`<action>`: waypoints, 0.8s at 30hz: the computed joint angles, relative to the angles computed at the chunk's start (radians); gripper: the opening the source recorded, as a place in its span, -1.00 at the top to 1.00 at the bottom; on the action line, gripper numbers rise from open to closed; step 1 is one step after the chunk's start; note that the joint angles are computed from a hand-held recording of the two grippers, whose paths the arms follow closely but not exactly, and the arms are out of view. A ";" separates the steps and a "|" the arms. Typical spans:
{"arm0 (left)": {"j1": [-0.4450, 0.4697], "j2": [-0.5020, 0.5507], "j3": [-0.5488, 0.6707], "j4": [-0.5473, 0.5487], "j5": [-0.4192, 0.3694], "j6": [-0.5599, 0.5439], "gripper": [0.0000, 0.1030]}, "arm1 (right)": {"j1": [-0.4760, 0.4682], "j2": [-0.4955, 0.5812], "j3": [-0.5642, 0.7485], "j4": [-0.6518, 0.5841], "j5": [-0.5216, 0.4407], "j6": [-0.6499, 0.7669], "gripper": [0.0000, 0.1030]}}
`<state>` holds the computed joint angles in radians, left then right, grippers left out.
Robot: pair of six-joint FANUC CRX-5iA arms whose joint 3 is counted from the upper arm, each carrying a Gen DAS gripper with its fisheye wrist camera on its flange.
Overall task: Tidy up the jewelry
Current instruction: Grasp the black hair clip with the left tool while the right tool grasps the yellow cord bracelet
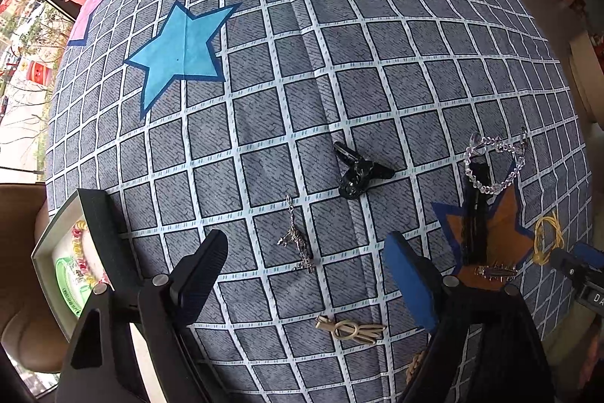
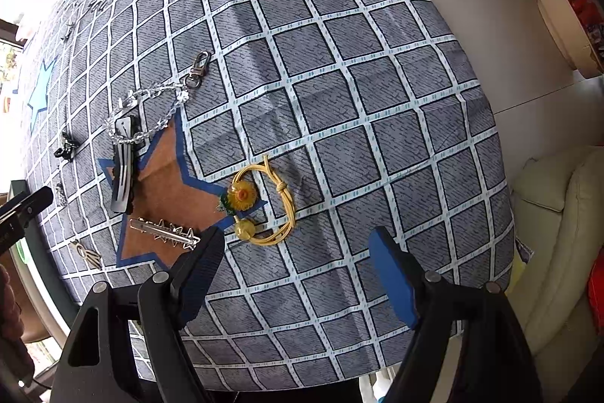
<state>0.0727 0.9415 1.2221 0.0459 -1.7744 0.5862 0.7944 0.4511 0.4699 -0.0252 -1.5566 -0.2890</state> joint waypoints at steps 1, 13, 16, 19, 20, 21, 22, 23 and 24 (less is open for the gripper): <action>-0.003 0.003 0.001 0.000 0.004 -0.002 -0.78 | -0.004 -0.009 -0.019 -0.001 0.016 0.005 -0.58; -0.042 0.099 0.103 -0.020 -0.001 0.011 -0.50 | -0.033 -0.014 -0.102 0.014 0.092 0.130 -0.49; -0.051 0.048 -0.010 0.001 0.061 0.007 -0.29 | -0.031 0.006 -0.068 0.025 0.076 0.144 -0.41; -0.053 0.060 0.008 0.024 0.032 -0.001 0.14 | -0.023 0.009 -0.060 0.038 0.092 0.154 -0.12; -0.054 0.039 -0.032 0.029 0.057 -0.012 0.32 | -0.021 0.002 -0.072 0.041 0.107 0.159 -0.01; -0.057 0.006 -0.083 0.031 0.073 -0.025 0.46 | -0.018 0.022 -0.041 0.040 0.090 0.163 0.33; -0.060 0.000 -0.092 0.032 0.075 -0.034 0.53 | -0.017 0.036 -0.017 0.038 0.060 0.169 0.49; -0.061 0.000 -0.092 0.034 0.070 -0.039 0.53 | -0.014 0.038 -0.006 0.041 0.054 0.163 0.65; -0.065 -0.002 -0.095 0.039 0.065 -0.037 0.53 | -0.017 0.031 -0.020 0.041 0.082 0.156 0.82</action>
